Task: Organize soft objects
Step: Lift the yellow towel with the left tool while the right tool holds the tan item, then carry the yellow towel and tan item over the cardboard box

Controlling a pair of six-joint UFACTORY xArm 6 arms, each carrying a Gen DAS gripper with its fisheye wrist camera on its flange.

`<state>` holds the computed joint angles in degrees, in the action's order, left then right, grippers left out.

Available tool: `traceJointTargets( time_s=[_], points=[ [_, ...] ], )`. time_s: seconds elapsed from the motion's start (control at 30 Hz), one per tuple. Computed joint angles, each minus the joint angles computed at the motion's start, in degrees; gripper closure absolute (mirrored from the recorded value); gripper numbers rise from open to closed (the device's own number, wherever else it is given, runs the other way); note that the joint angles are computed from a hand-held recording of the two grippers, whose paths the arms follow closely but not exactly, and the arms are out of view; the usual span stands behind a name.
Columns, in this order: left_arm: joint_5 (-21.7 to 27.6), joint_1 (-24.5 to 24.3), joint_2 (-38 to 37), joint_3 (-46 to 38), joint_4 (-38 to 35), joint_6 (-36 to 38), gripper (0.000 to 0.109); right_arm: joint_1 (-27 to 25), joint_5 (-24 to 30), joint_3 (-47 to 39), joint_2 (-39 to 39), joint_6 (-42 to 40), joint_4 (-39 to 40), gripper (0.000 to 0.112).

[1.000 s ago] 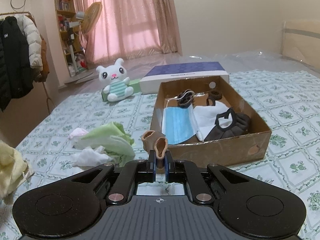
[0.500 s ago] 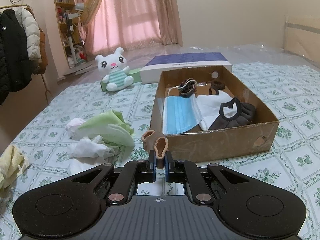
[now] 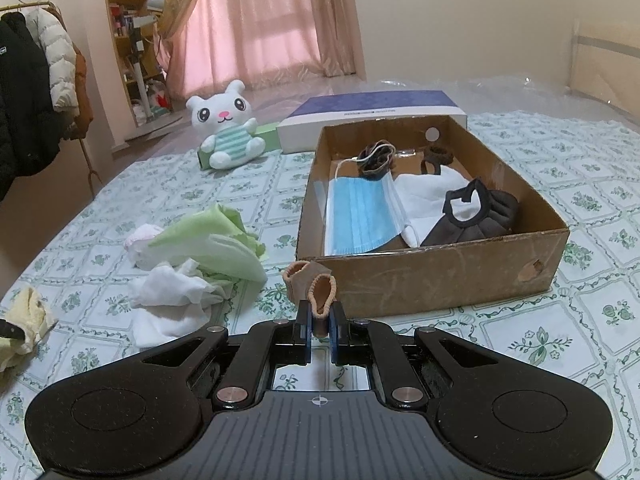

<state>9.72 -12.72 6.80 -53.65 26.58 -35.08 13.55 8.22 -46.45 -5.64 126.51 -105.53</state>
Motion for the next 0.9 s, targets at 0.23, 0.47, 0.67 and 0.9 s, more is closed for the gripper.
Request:
traceJointTargets(
  time_s=[0.23, 0.47, 0.67, 0.9],
  points=[
    [-1.0, -1.2, -1.1, 0.8, 0.3, 1.6, 0.082, 0.0, -0.5, 0.0, 0.0, 1.5, -1.2, 0.104],
    [-1.1, -3.0, -6.1, 2.9, 3.5, -0.4, 0.083, -0.4, -0.3, 1.6, -3.1, 4.0, -3.5, 0.104],
    [-1.4, -5.6, -10.1, 2.3, 4.8, -0.5, 0.083, -1.0, -0.5, 2.9, -6.9, 8.2, -8.4, 0.104],
    [-1.4, -10.6, -10.1, -2.3, 1.6, 3.6, 0.083, -3.4, -2.8, 3.3, -10.6, 13.6, -13.9, 0.104]
  ],
)
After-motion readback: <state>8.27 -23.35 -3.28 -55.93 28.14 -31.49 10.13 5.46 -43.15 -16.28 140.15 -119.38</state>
